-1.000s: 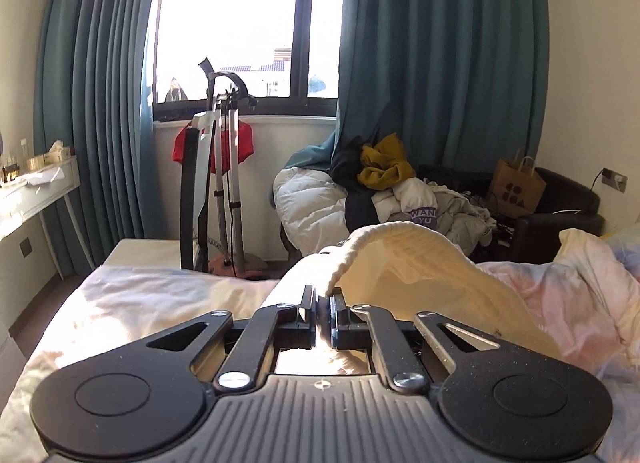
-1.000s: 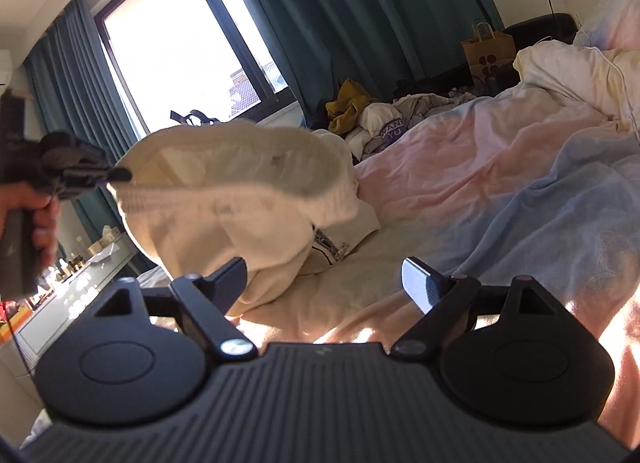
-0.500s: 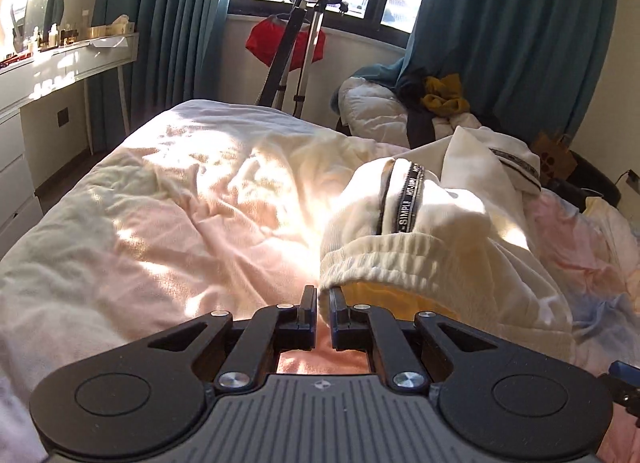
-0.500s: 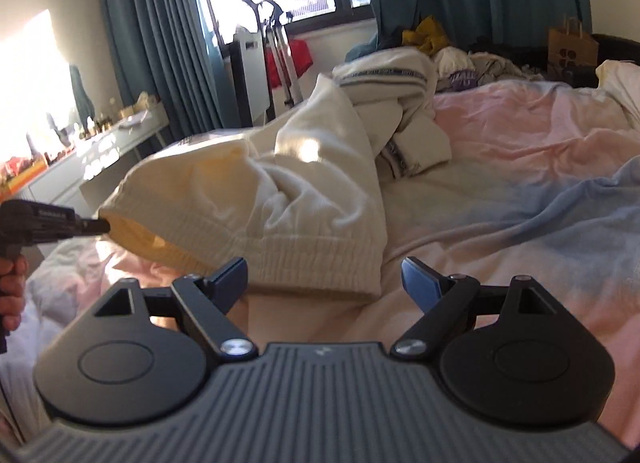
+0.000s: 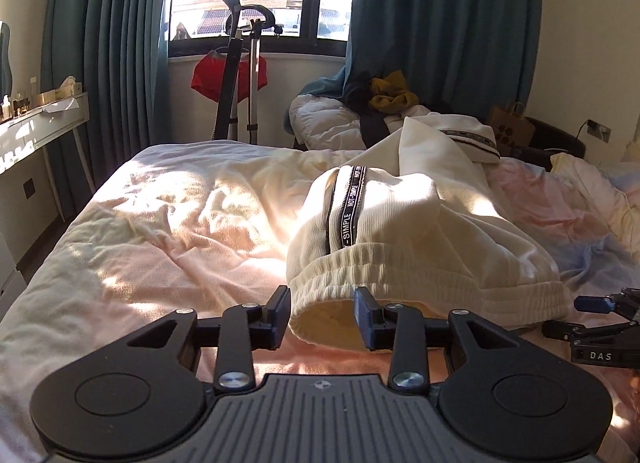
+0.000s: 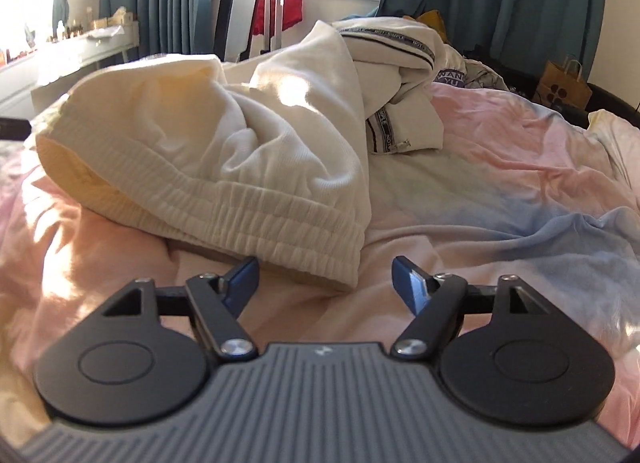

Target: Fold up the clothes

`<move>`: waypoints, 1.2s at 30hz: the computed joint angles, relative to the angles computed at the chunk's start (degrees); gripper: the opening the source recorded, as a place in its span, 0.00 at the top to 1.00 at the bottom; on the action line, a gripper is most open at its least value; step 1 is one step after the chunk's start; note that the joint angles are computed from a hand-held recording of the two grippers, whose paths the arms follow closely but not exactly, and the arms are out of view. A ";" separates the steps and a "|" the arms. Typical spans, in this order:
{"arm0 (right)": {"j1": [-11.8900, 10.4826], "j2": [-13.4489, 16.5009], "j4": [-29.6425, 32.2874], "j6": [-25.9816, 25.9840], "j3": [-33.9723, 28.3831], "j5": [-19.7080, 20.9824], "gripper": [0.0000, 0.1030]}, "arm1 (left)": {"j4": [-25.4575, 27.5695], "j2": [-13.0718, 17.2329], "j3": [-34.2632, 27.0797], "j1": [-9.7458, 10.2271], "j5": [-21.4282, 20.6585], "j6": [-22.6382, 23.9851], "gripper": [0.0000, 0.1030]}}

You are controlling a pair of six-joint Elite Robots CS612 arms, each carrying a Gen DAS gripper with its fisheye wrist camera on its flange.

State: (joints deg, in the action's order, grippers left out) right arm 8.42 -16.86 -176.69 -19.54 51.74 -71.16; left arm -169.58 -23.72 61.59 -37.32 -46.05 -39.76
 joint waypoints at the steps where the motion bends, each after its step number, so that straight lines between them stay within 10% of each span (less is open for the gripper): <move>1: 0.24 0.47 0.64 -0.51 -0.83 -0.94 0.36 | 0.52 0.16 -0.25 0.05 -0.17 0.26 0.62; 7: 0.16 0.85 -0.07 4.45 -1.69 -4.22 0.62 | 2.84 1.05 -1.62 -0.05 1.37 3.32 0.51; 13: -1.40 0.46 -3.69 12.55 -0.90 3.94 0.84 | 3.47 1.74 -2.61 0.04 1.08 4.93 0.51; 19: -1.64 -0.07 -11.66 13.41 0.80 8.77 0.85 | 4.45 3.06 -4.47 -0.30 3.55 7.23 0.47; 25: -1.72 0.02 3.15 15.75 -1.53 8.10 0.84 | 5.45 4.43 -7.08 -0.23 4.53 6.99 0.47; 36: -1.58 0.01 3.27 15.32 -1.20 7.05 0.84 | 9.59 8.58 -15.23 -0.60 8.66 10.71 0.46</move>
